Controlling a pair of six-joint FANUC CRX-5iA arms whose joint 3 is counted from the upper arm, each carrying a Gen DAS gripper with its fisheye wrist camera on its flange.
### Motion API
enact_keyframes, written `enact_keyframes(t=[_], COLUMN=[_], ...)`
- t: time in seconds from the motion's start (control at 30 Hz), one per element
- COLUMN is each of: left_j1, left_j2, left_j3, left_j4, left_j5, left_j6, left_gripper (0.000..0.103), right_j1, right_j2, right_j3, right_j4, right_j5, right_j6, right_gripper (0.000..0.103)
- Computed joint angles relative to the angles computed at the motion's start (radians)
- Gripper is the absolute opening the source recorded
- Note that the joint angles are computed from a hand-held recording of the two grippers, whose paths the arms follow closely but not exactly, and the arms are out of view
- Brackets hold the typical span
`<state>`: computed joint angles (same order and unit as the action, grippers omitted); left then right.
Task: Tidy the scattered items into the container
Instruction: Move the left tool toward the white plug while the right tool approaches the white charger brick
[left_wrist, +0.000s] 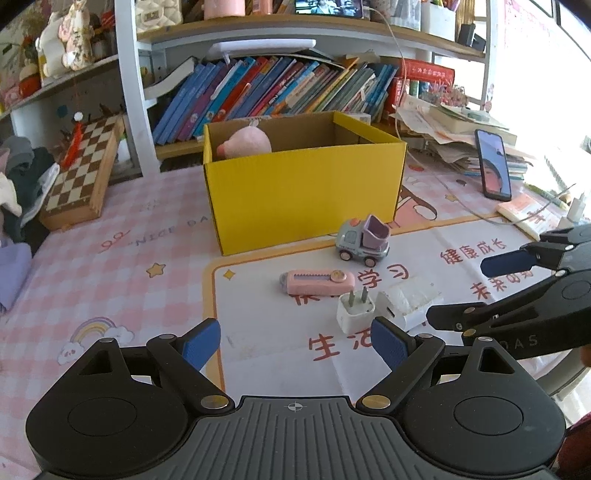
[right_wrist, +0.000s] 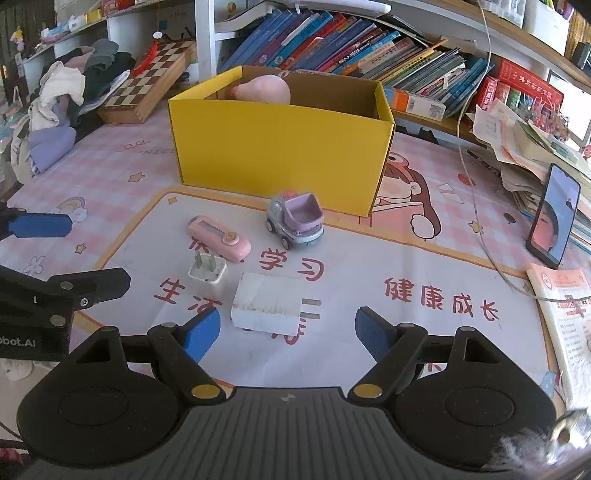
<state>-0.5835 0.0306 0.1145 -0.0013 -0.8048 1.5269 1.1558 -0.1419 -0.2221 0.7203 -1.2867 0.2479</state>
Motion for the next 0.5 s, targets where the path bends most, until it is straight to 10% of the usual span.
enact_keyframes(t=[0.5], left_j1=[0.005], left_j2=[0.022], left_j3=[0.027], left_j4=[-0.017], left_j5=[-0.019], left_j6=[0.045], left_gripper=[0.091], right_j1=[-0.058], right_j2=[0.036], right_j3=[0.041], right_j4=[-0.073], right_j5=[0.052], right_j6=[0.117], right_gripper=[0.075])
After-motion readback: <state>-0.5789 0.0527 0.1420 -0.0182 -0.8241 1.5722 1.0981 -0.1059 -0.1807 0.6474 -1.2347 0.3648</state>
